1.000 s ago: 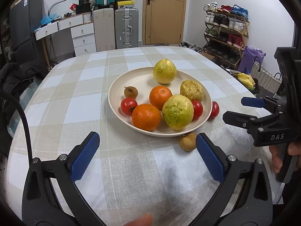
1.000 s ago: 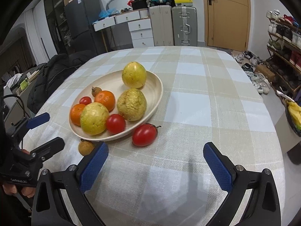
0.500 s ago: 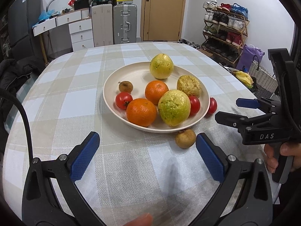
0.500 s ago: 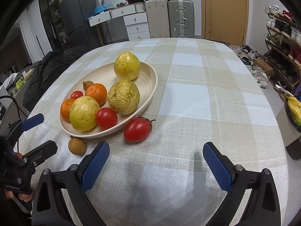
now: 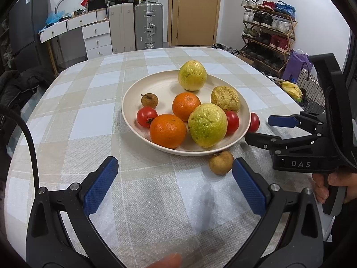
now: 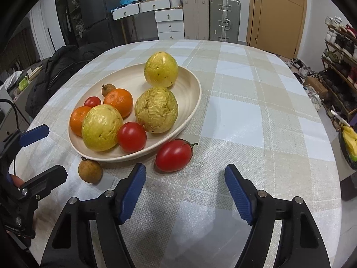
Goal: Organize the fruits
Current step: 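Withdraw both tools from the plate toward the last tomato and brown fruit, then grasp the red tomato with the right gripper while the left gripper grasps the small brown fruit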
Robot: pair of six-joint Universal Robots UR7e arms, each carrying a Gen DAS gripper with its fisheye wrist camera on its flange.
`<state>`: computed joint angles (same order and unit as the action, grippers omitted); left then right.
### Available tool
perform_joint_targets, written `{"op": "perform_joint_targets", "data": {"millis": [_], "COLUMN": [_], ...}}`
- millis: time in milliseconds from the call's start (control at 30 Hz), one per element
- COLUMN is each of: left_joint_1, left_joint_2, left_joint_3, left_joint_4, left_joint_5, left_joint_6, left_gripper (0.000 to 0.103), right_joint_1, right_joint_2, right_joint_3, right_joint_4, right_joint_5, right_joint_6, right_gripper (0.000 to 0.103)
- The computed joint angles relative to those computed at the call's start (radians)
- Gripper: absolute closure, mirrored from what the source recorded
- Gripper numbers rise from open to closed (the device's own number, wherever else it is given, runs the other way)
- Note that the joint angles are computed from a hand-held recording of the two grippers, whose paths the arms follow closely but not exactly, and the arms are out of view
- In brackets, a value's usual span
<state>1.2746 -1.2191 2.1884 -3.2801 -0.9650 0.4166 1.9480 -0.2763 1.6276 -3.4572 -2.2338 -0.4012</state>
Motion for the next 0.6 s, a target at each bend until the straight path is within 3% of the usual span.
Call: {"op": "perform_joint_targets", "data": {"millis": [400,600], "left_joint_1": [0.000,0.003], "left_joint_2": [0.002,0.002], "left_joint_3": [-0.002,-0.002], "left_joint_4": [0.000,0.003], "left_joint_5": [0.002,-0.001], "left_joint_6": [0.005,0.009], "left_gripper": [0.001,0.001], "right_joint_1": [0.007,0.004], "right_joint_2": [0.019,0.012], "right_joint_3": [-0.034,-0.026], "right_joint_4": [0.016,0.013], "right_joint_5": [-0.022,-0.002], "right_joint_6": [-0.029,-0.046], "right_gripper": [0.042,0.057]}}
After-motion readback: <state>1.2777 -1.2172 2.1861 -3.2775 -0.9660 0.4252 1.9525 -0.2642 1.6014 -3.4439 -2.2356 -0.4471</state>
